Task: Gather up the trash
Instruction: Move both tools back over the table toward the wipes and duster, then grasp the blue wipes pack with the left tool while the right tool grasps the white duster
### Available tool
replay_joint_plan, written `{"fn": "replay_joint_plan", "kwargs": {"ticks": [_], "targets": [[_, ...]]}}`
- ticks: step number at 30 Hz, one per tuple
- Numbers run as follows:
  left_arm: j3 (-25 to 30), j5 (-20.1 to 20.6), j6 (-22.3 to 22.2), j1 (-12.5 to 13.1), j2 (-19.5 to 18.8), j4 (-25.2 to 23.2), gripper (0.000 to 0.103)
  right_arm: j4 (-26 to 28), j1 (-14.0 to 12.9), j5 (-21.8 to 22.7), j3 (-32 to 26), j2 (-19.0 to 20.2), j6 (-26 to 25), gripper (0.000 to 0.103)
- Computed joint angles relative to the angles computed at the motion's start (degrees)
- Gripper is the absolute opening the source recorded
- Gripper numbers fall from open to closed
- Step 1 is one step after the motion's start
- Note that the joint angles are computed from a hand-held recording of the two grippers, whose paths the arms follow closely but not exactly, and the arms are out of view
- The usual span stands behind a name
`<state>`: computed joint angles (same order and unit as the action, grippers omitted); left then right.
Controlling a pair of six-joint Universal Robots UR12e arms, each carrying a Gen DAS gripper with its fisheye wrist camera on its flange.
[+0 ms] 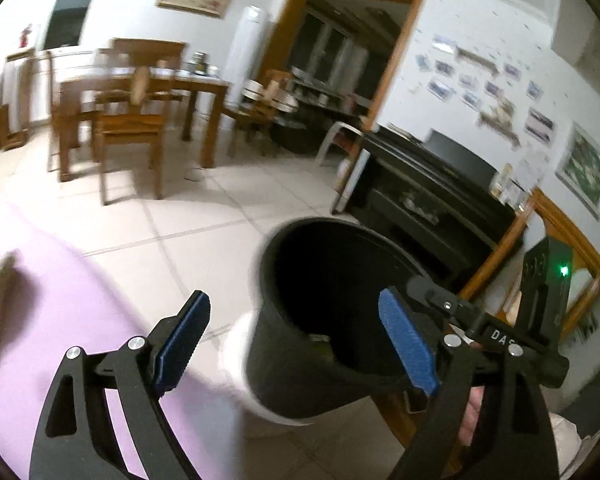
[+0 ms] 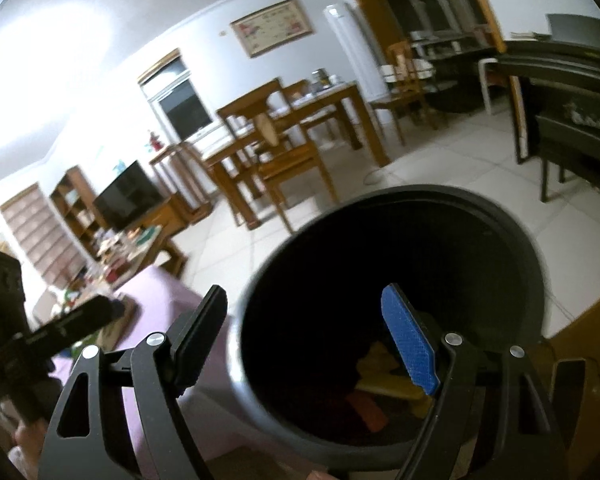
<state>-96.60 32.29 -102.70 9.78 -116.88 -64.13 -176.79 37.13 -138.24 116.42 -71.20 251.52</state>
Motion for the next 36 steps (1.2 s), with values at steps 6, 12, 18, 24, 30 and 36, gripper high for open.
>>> {"fn": "replay_joint_plan", "kwargs": {"ticks": [6,12,18,24,30,36], "targets": [[3.4,-1.4,-18.1,4.8,-4.3,14.6,0.086,-5.4,-1.2,7.6,-7.2,4.7,-11.5,0.079],[10.3,1.3,-44.8,9.4,-11.0,31.7,0.086,-7.0,-2.7,18.0,-18.5,10.9,-23.0,0.079],[18.2,6.5,-59.5,11.6,-16.5,33.3,0.084,-2.6,-4.3,26.5,-32.0,17.6,-29.8,0.079],[24.6,9.7,-61.3,10.9,-19.7,25.8,0.08,9.0,-6.4,32.7,-48.4,25.9,-29.3,0.079],[28.2,8.2,-59.6,11.1,-22.1,20.4,0.08,22.5,-8.2,34.4,-61.8,32.9,-27.5,0.093],[28.9,7.4,-56.3,10.9,-22.8,19.9,0.055,29.2,-7.7,33.7,-69.1,37.5,-30.9,0.054]]}}
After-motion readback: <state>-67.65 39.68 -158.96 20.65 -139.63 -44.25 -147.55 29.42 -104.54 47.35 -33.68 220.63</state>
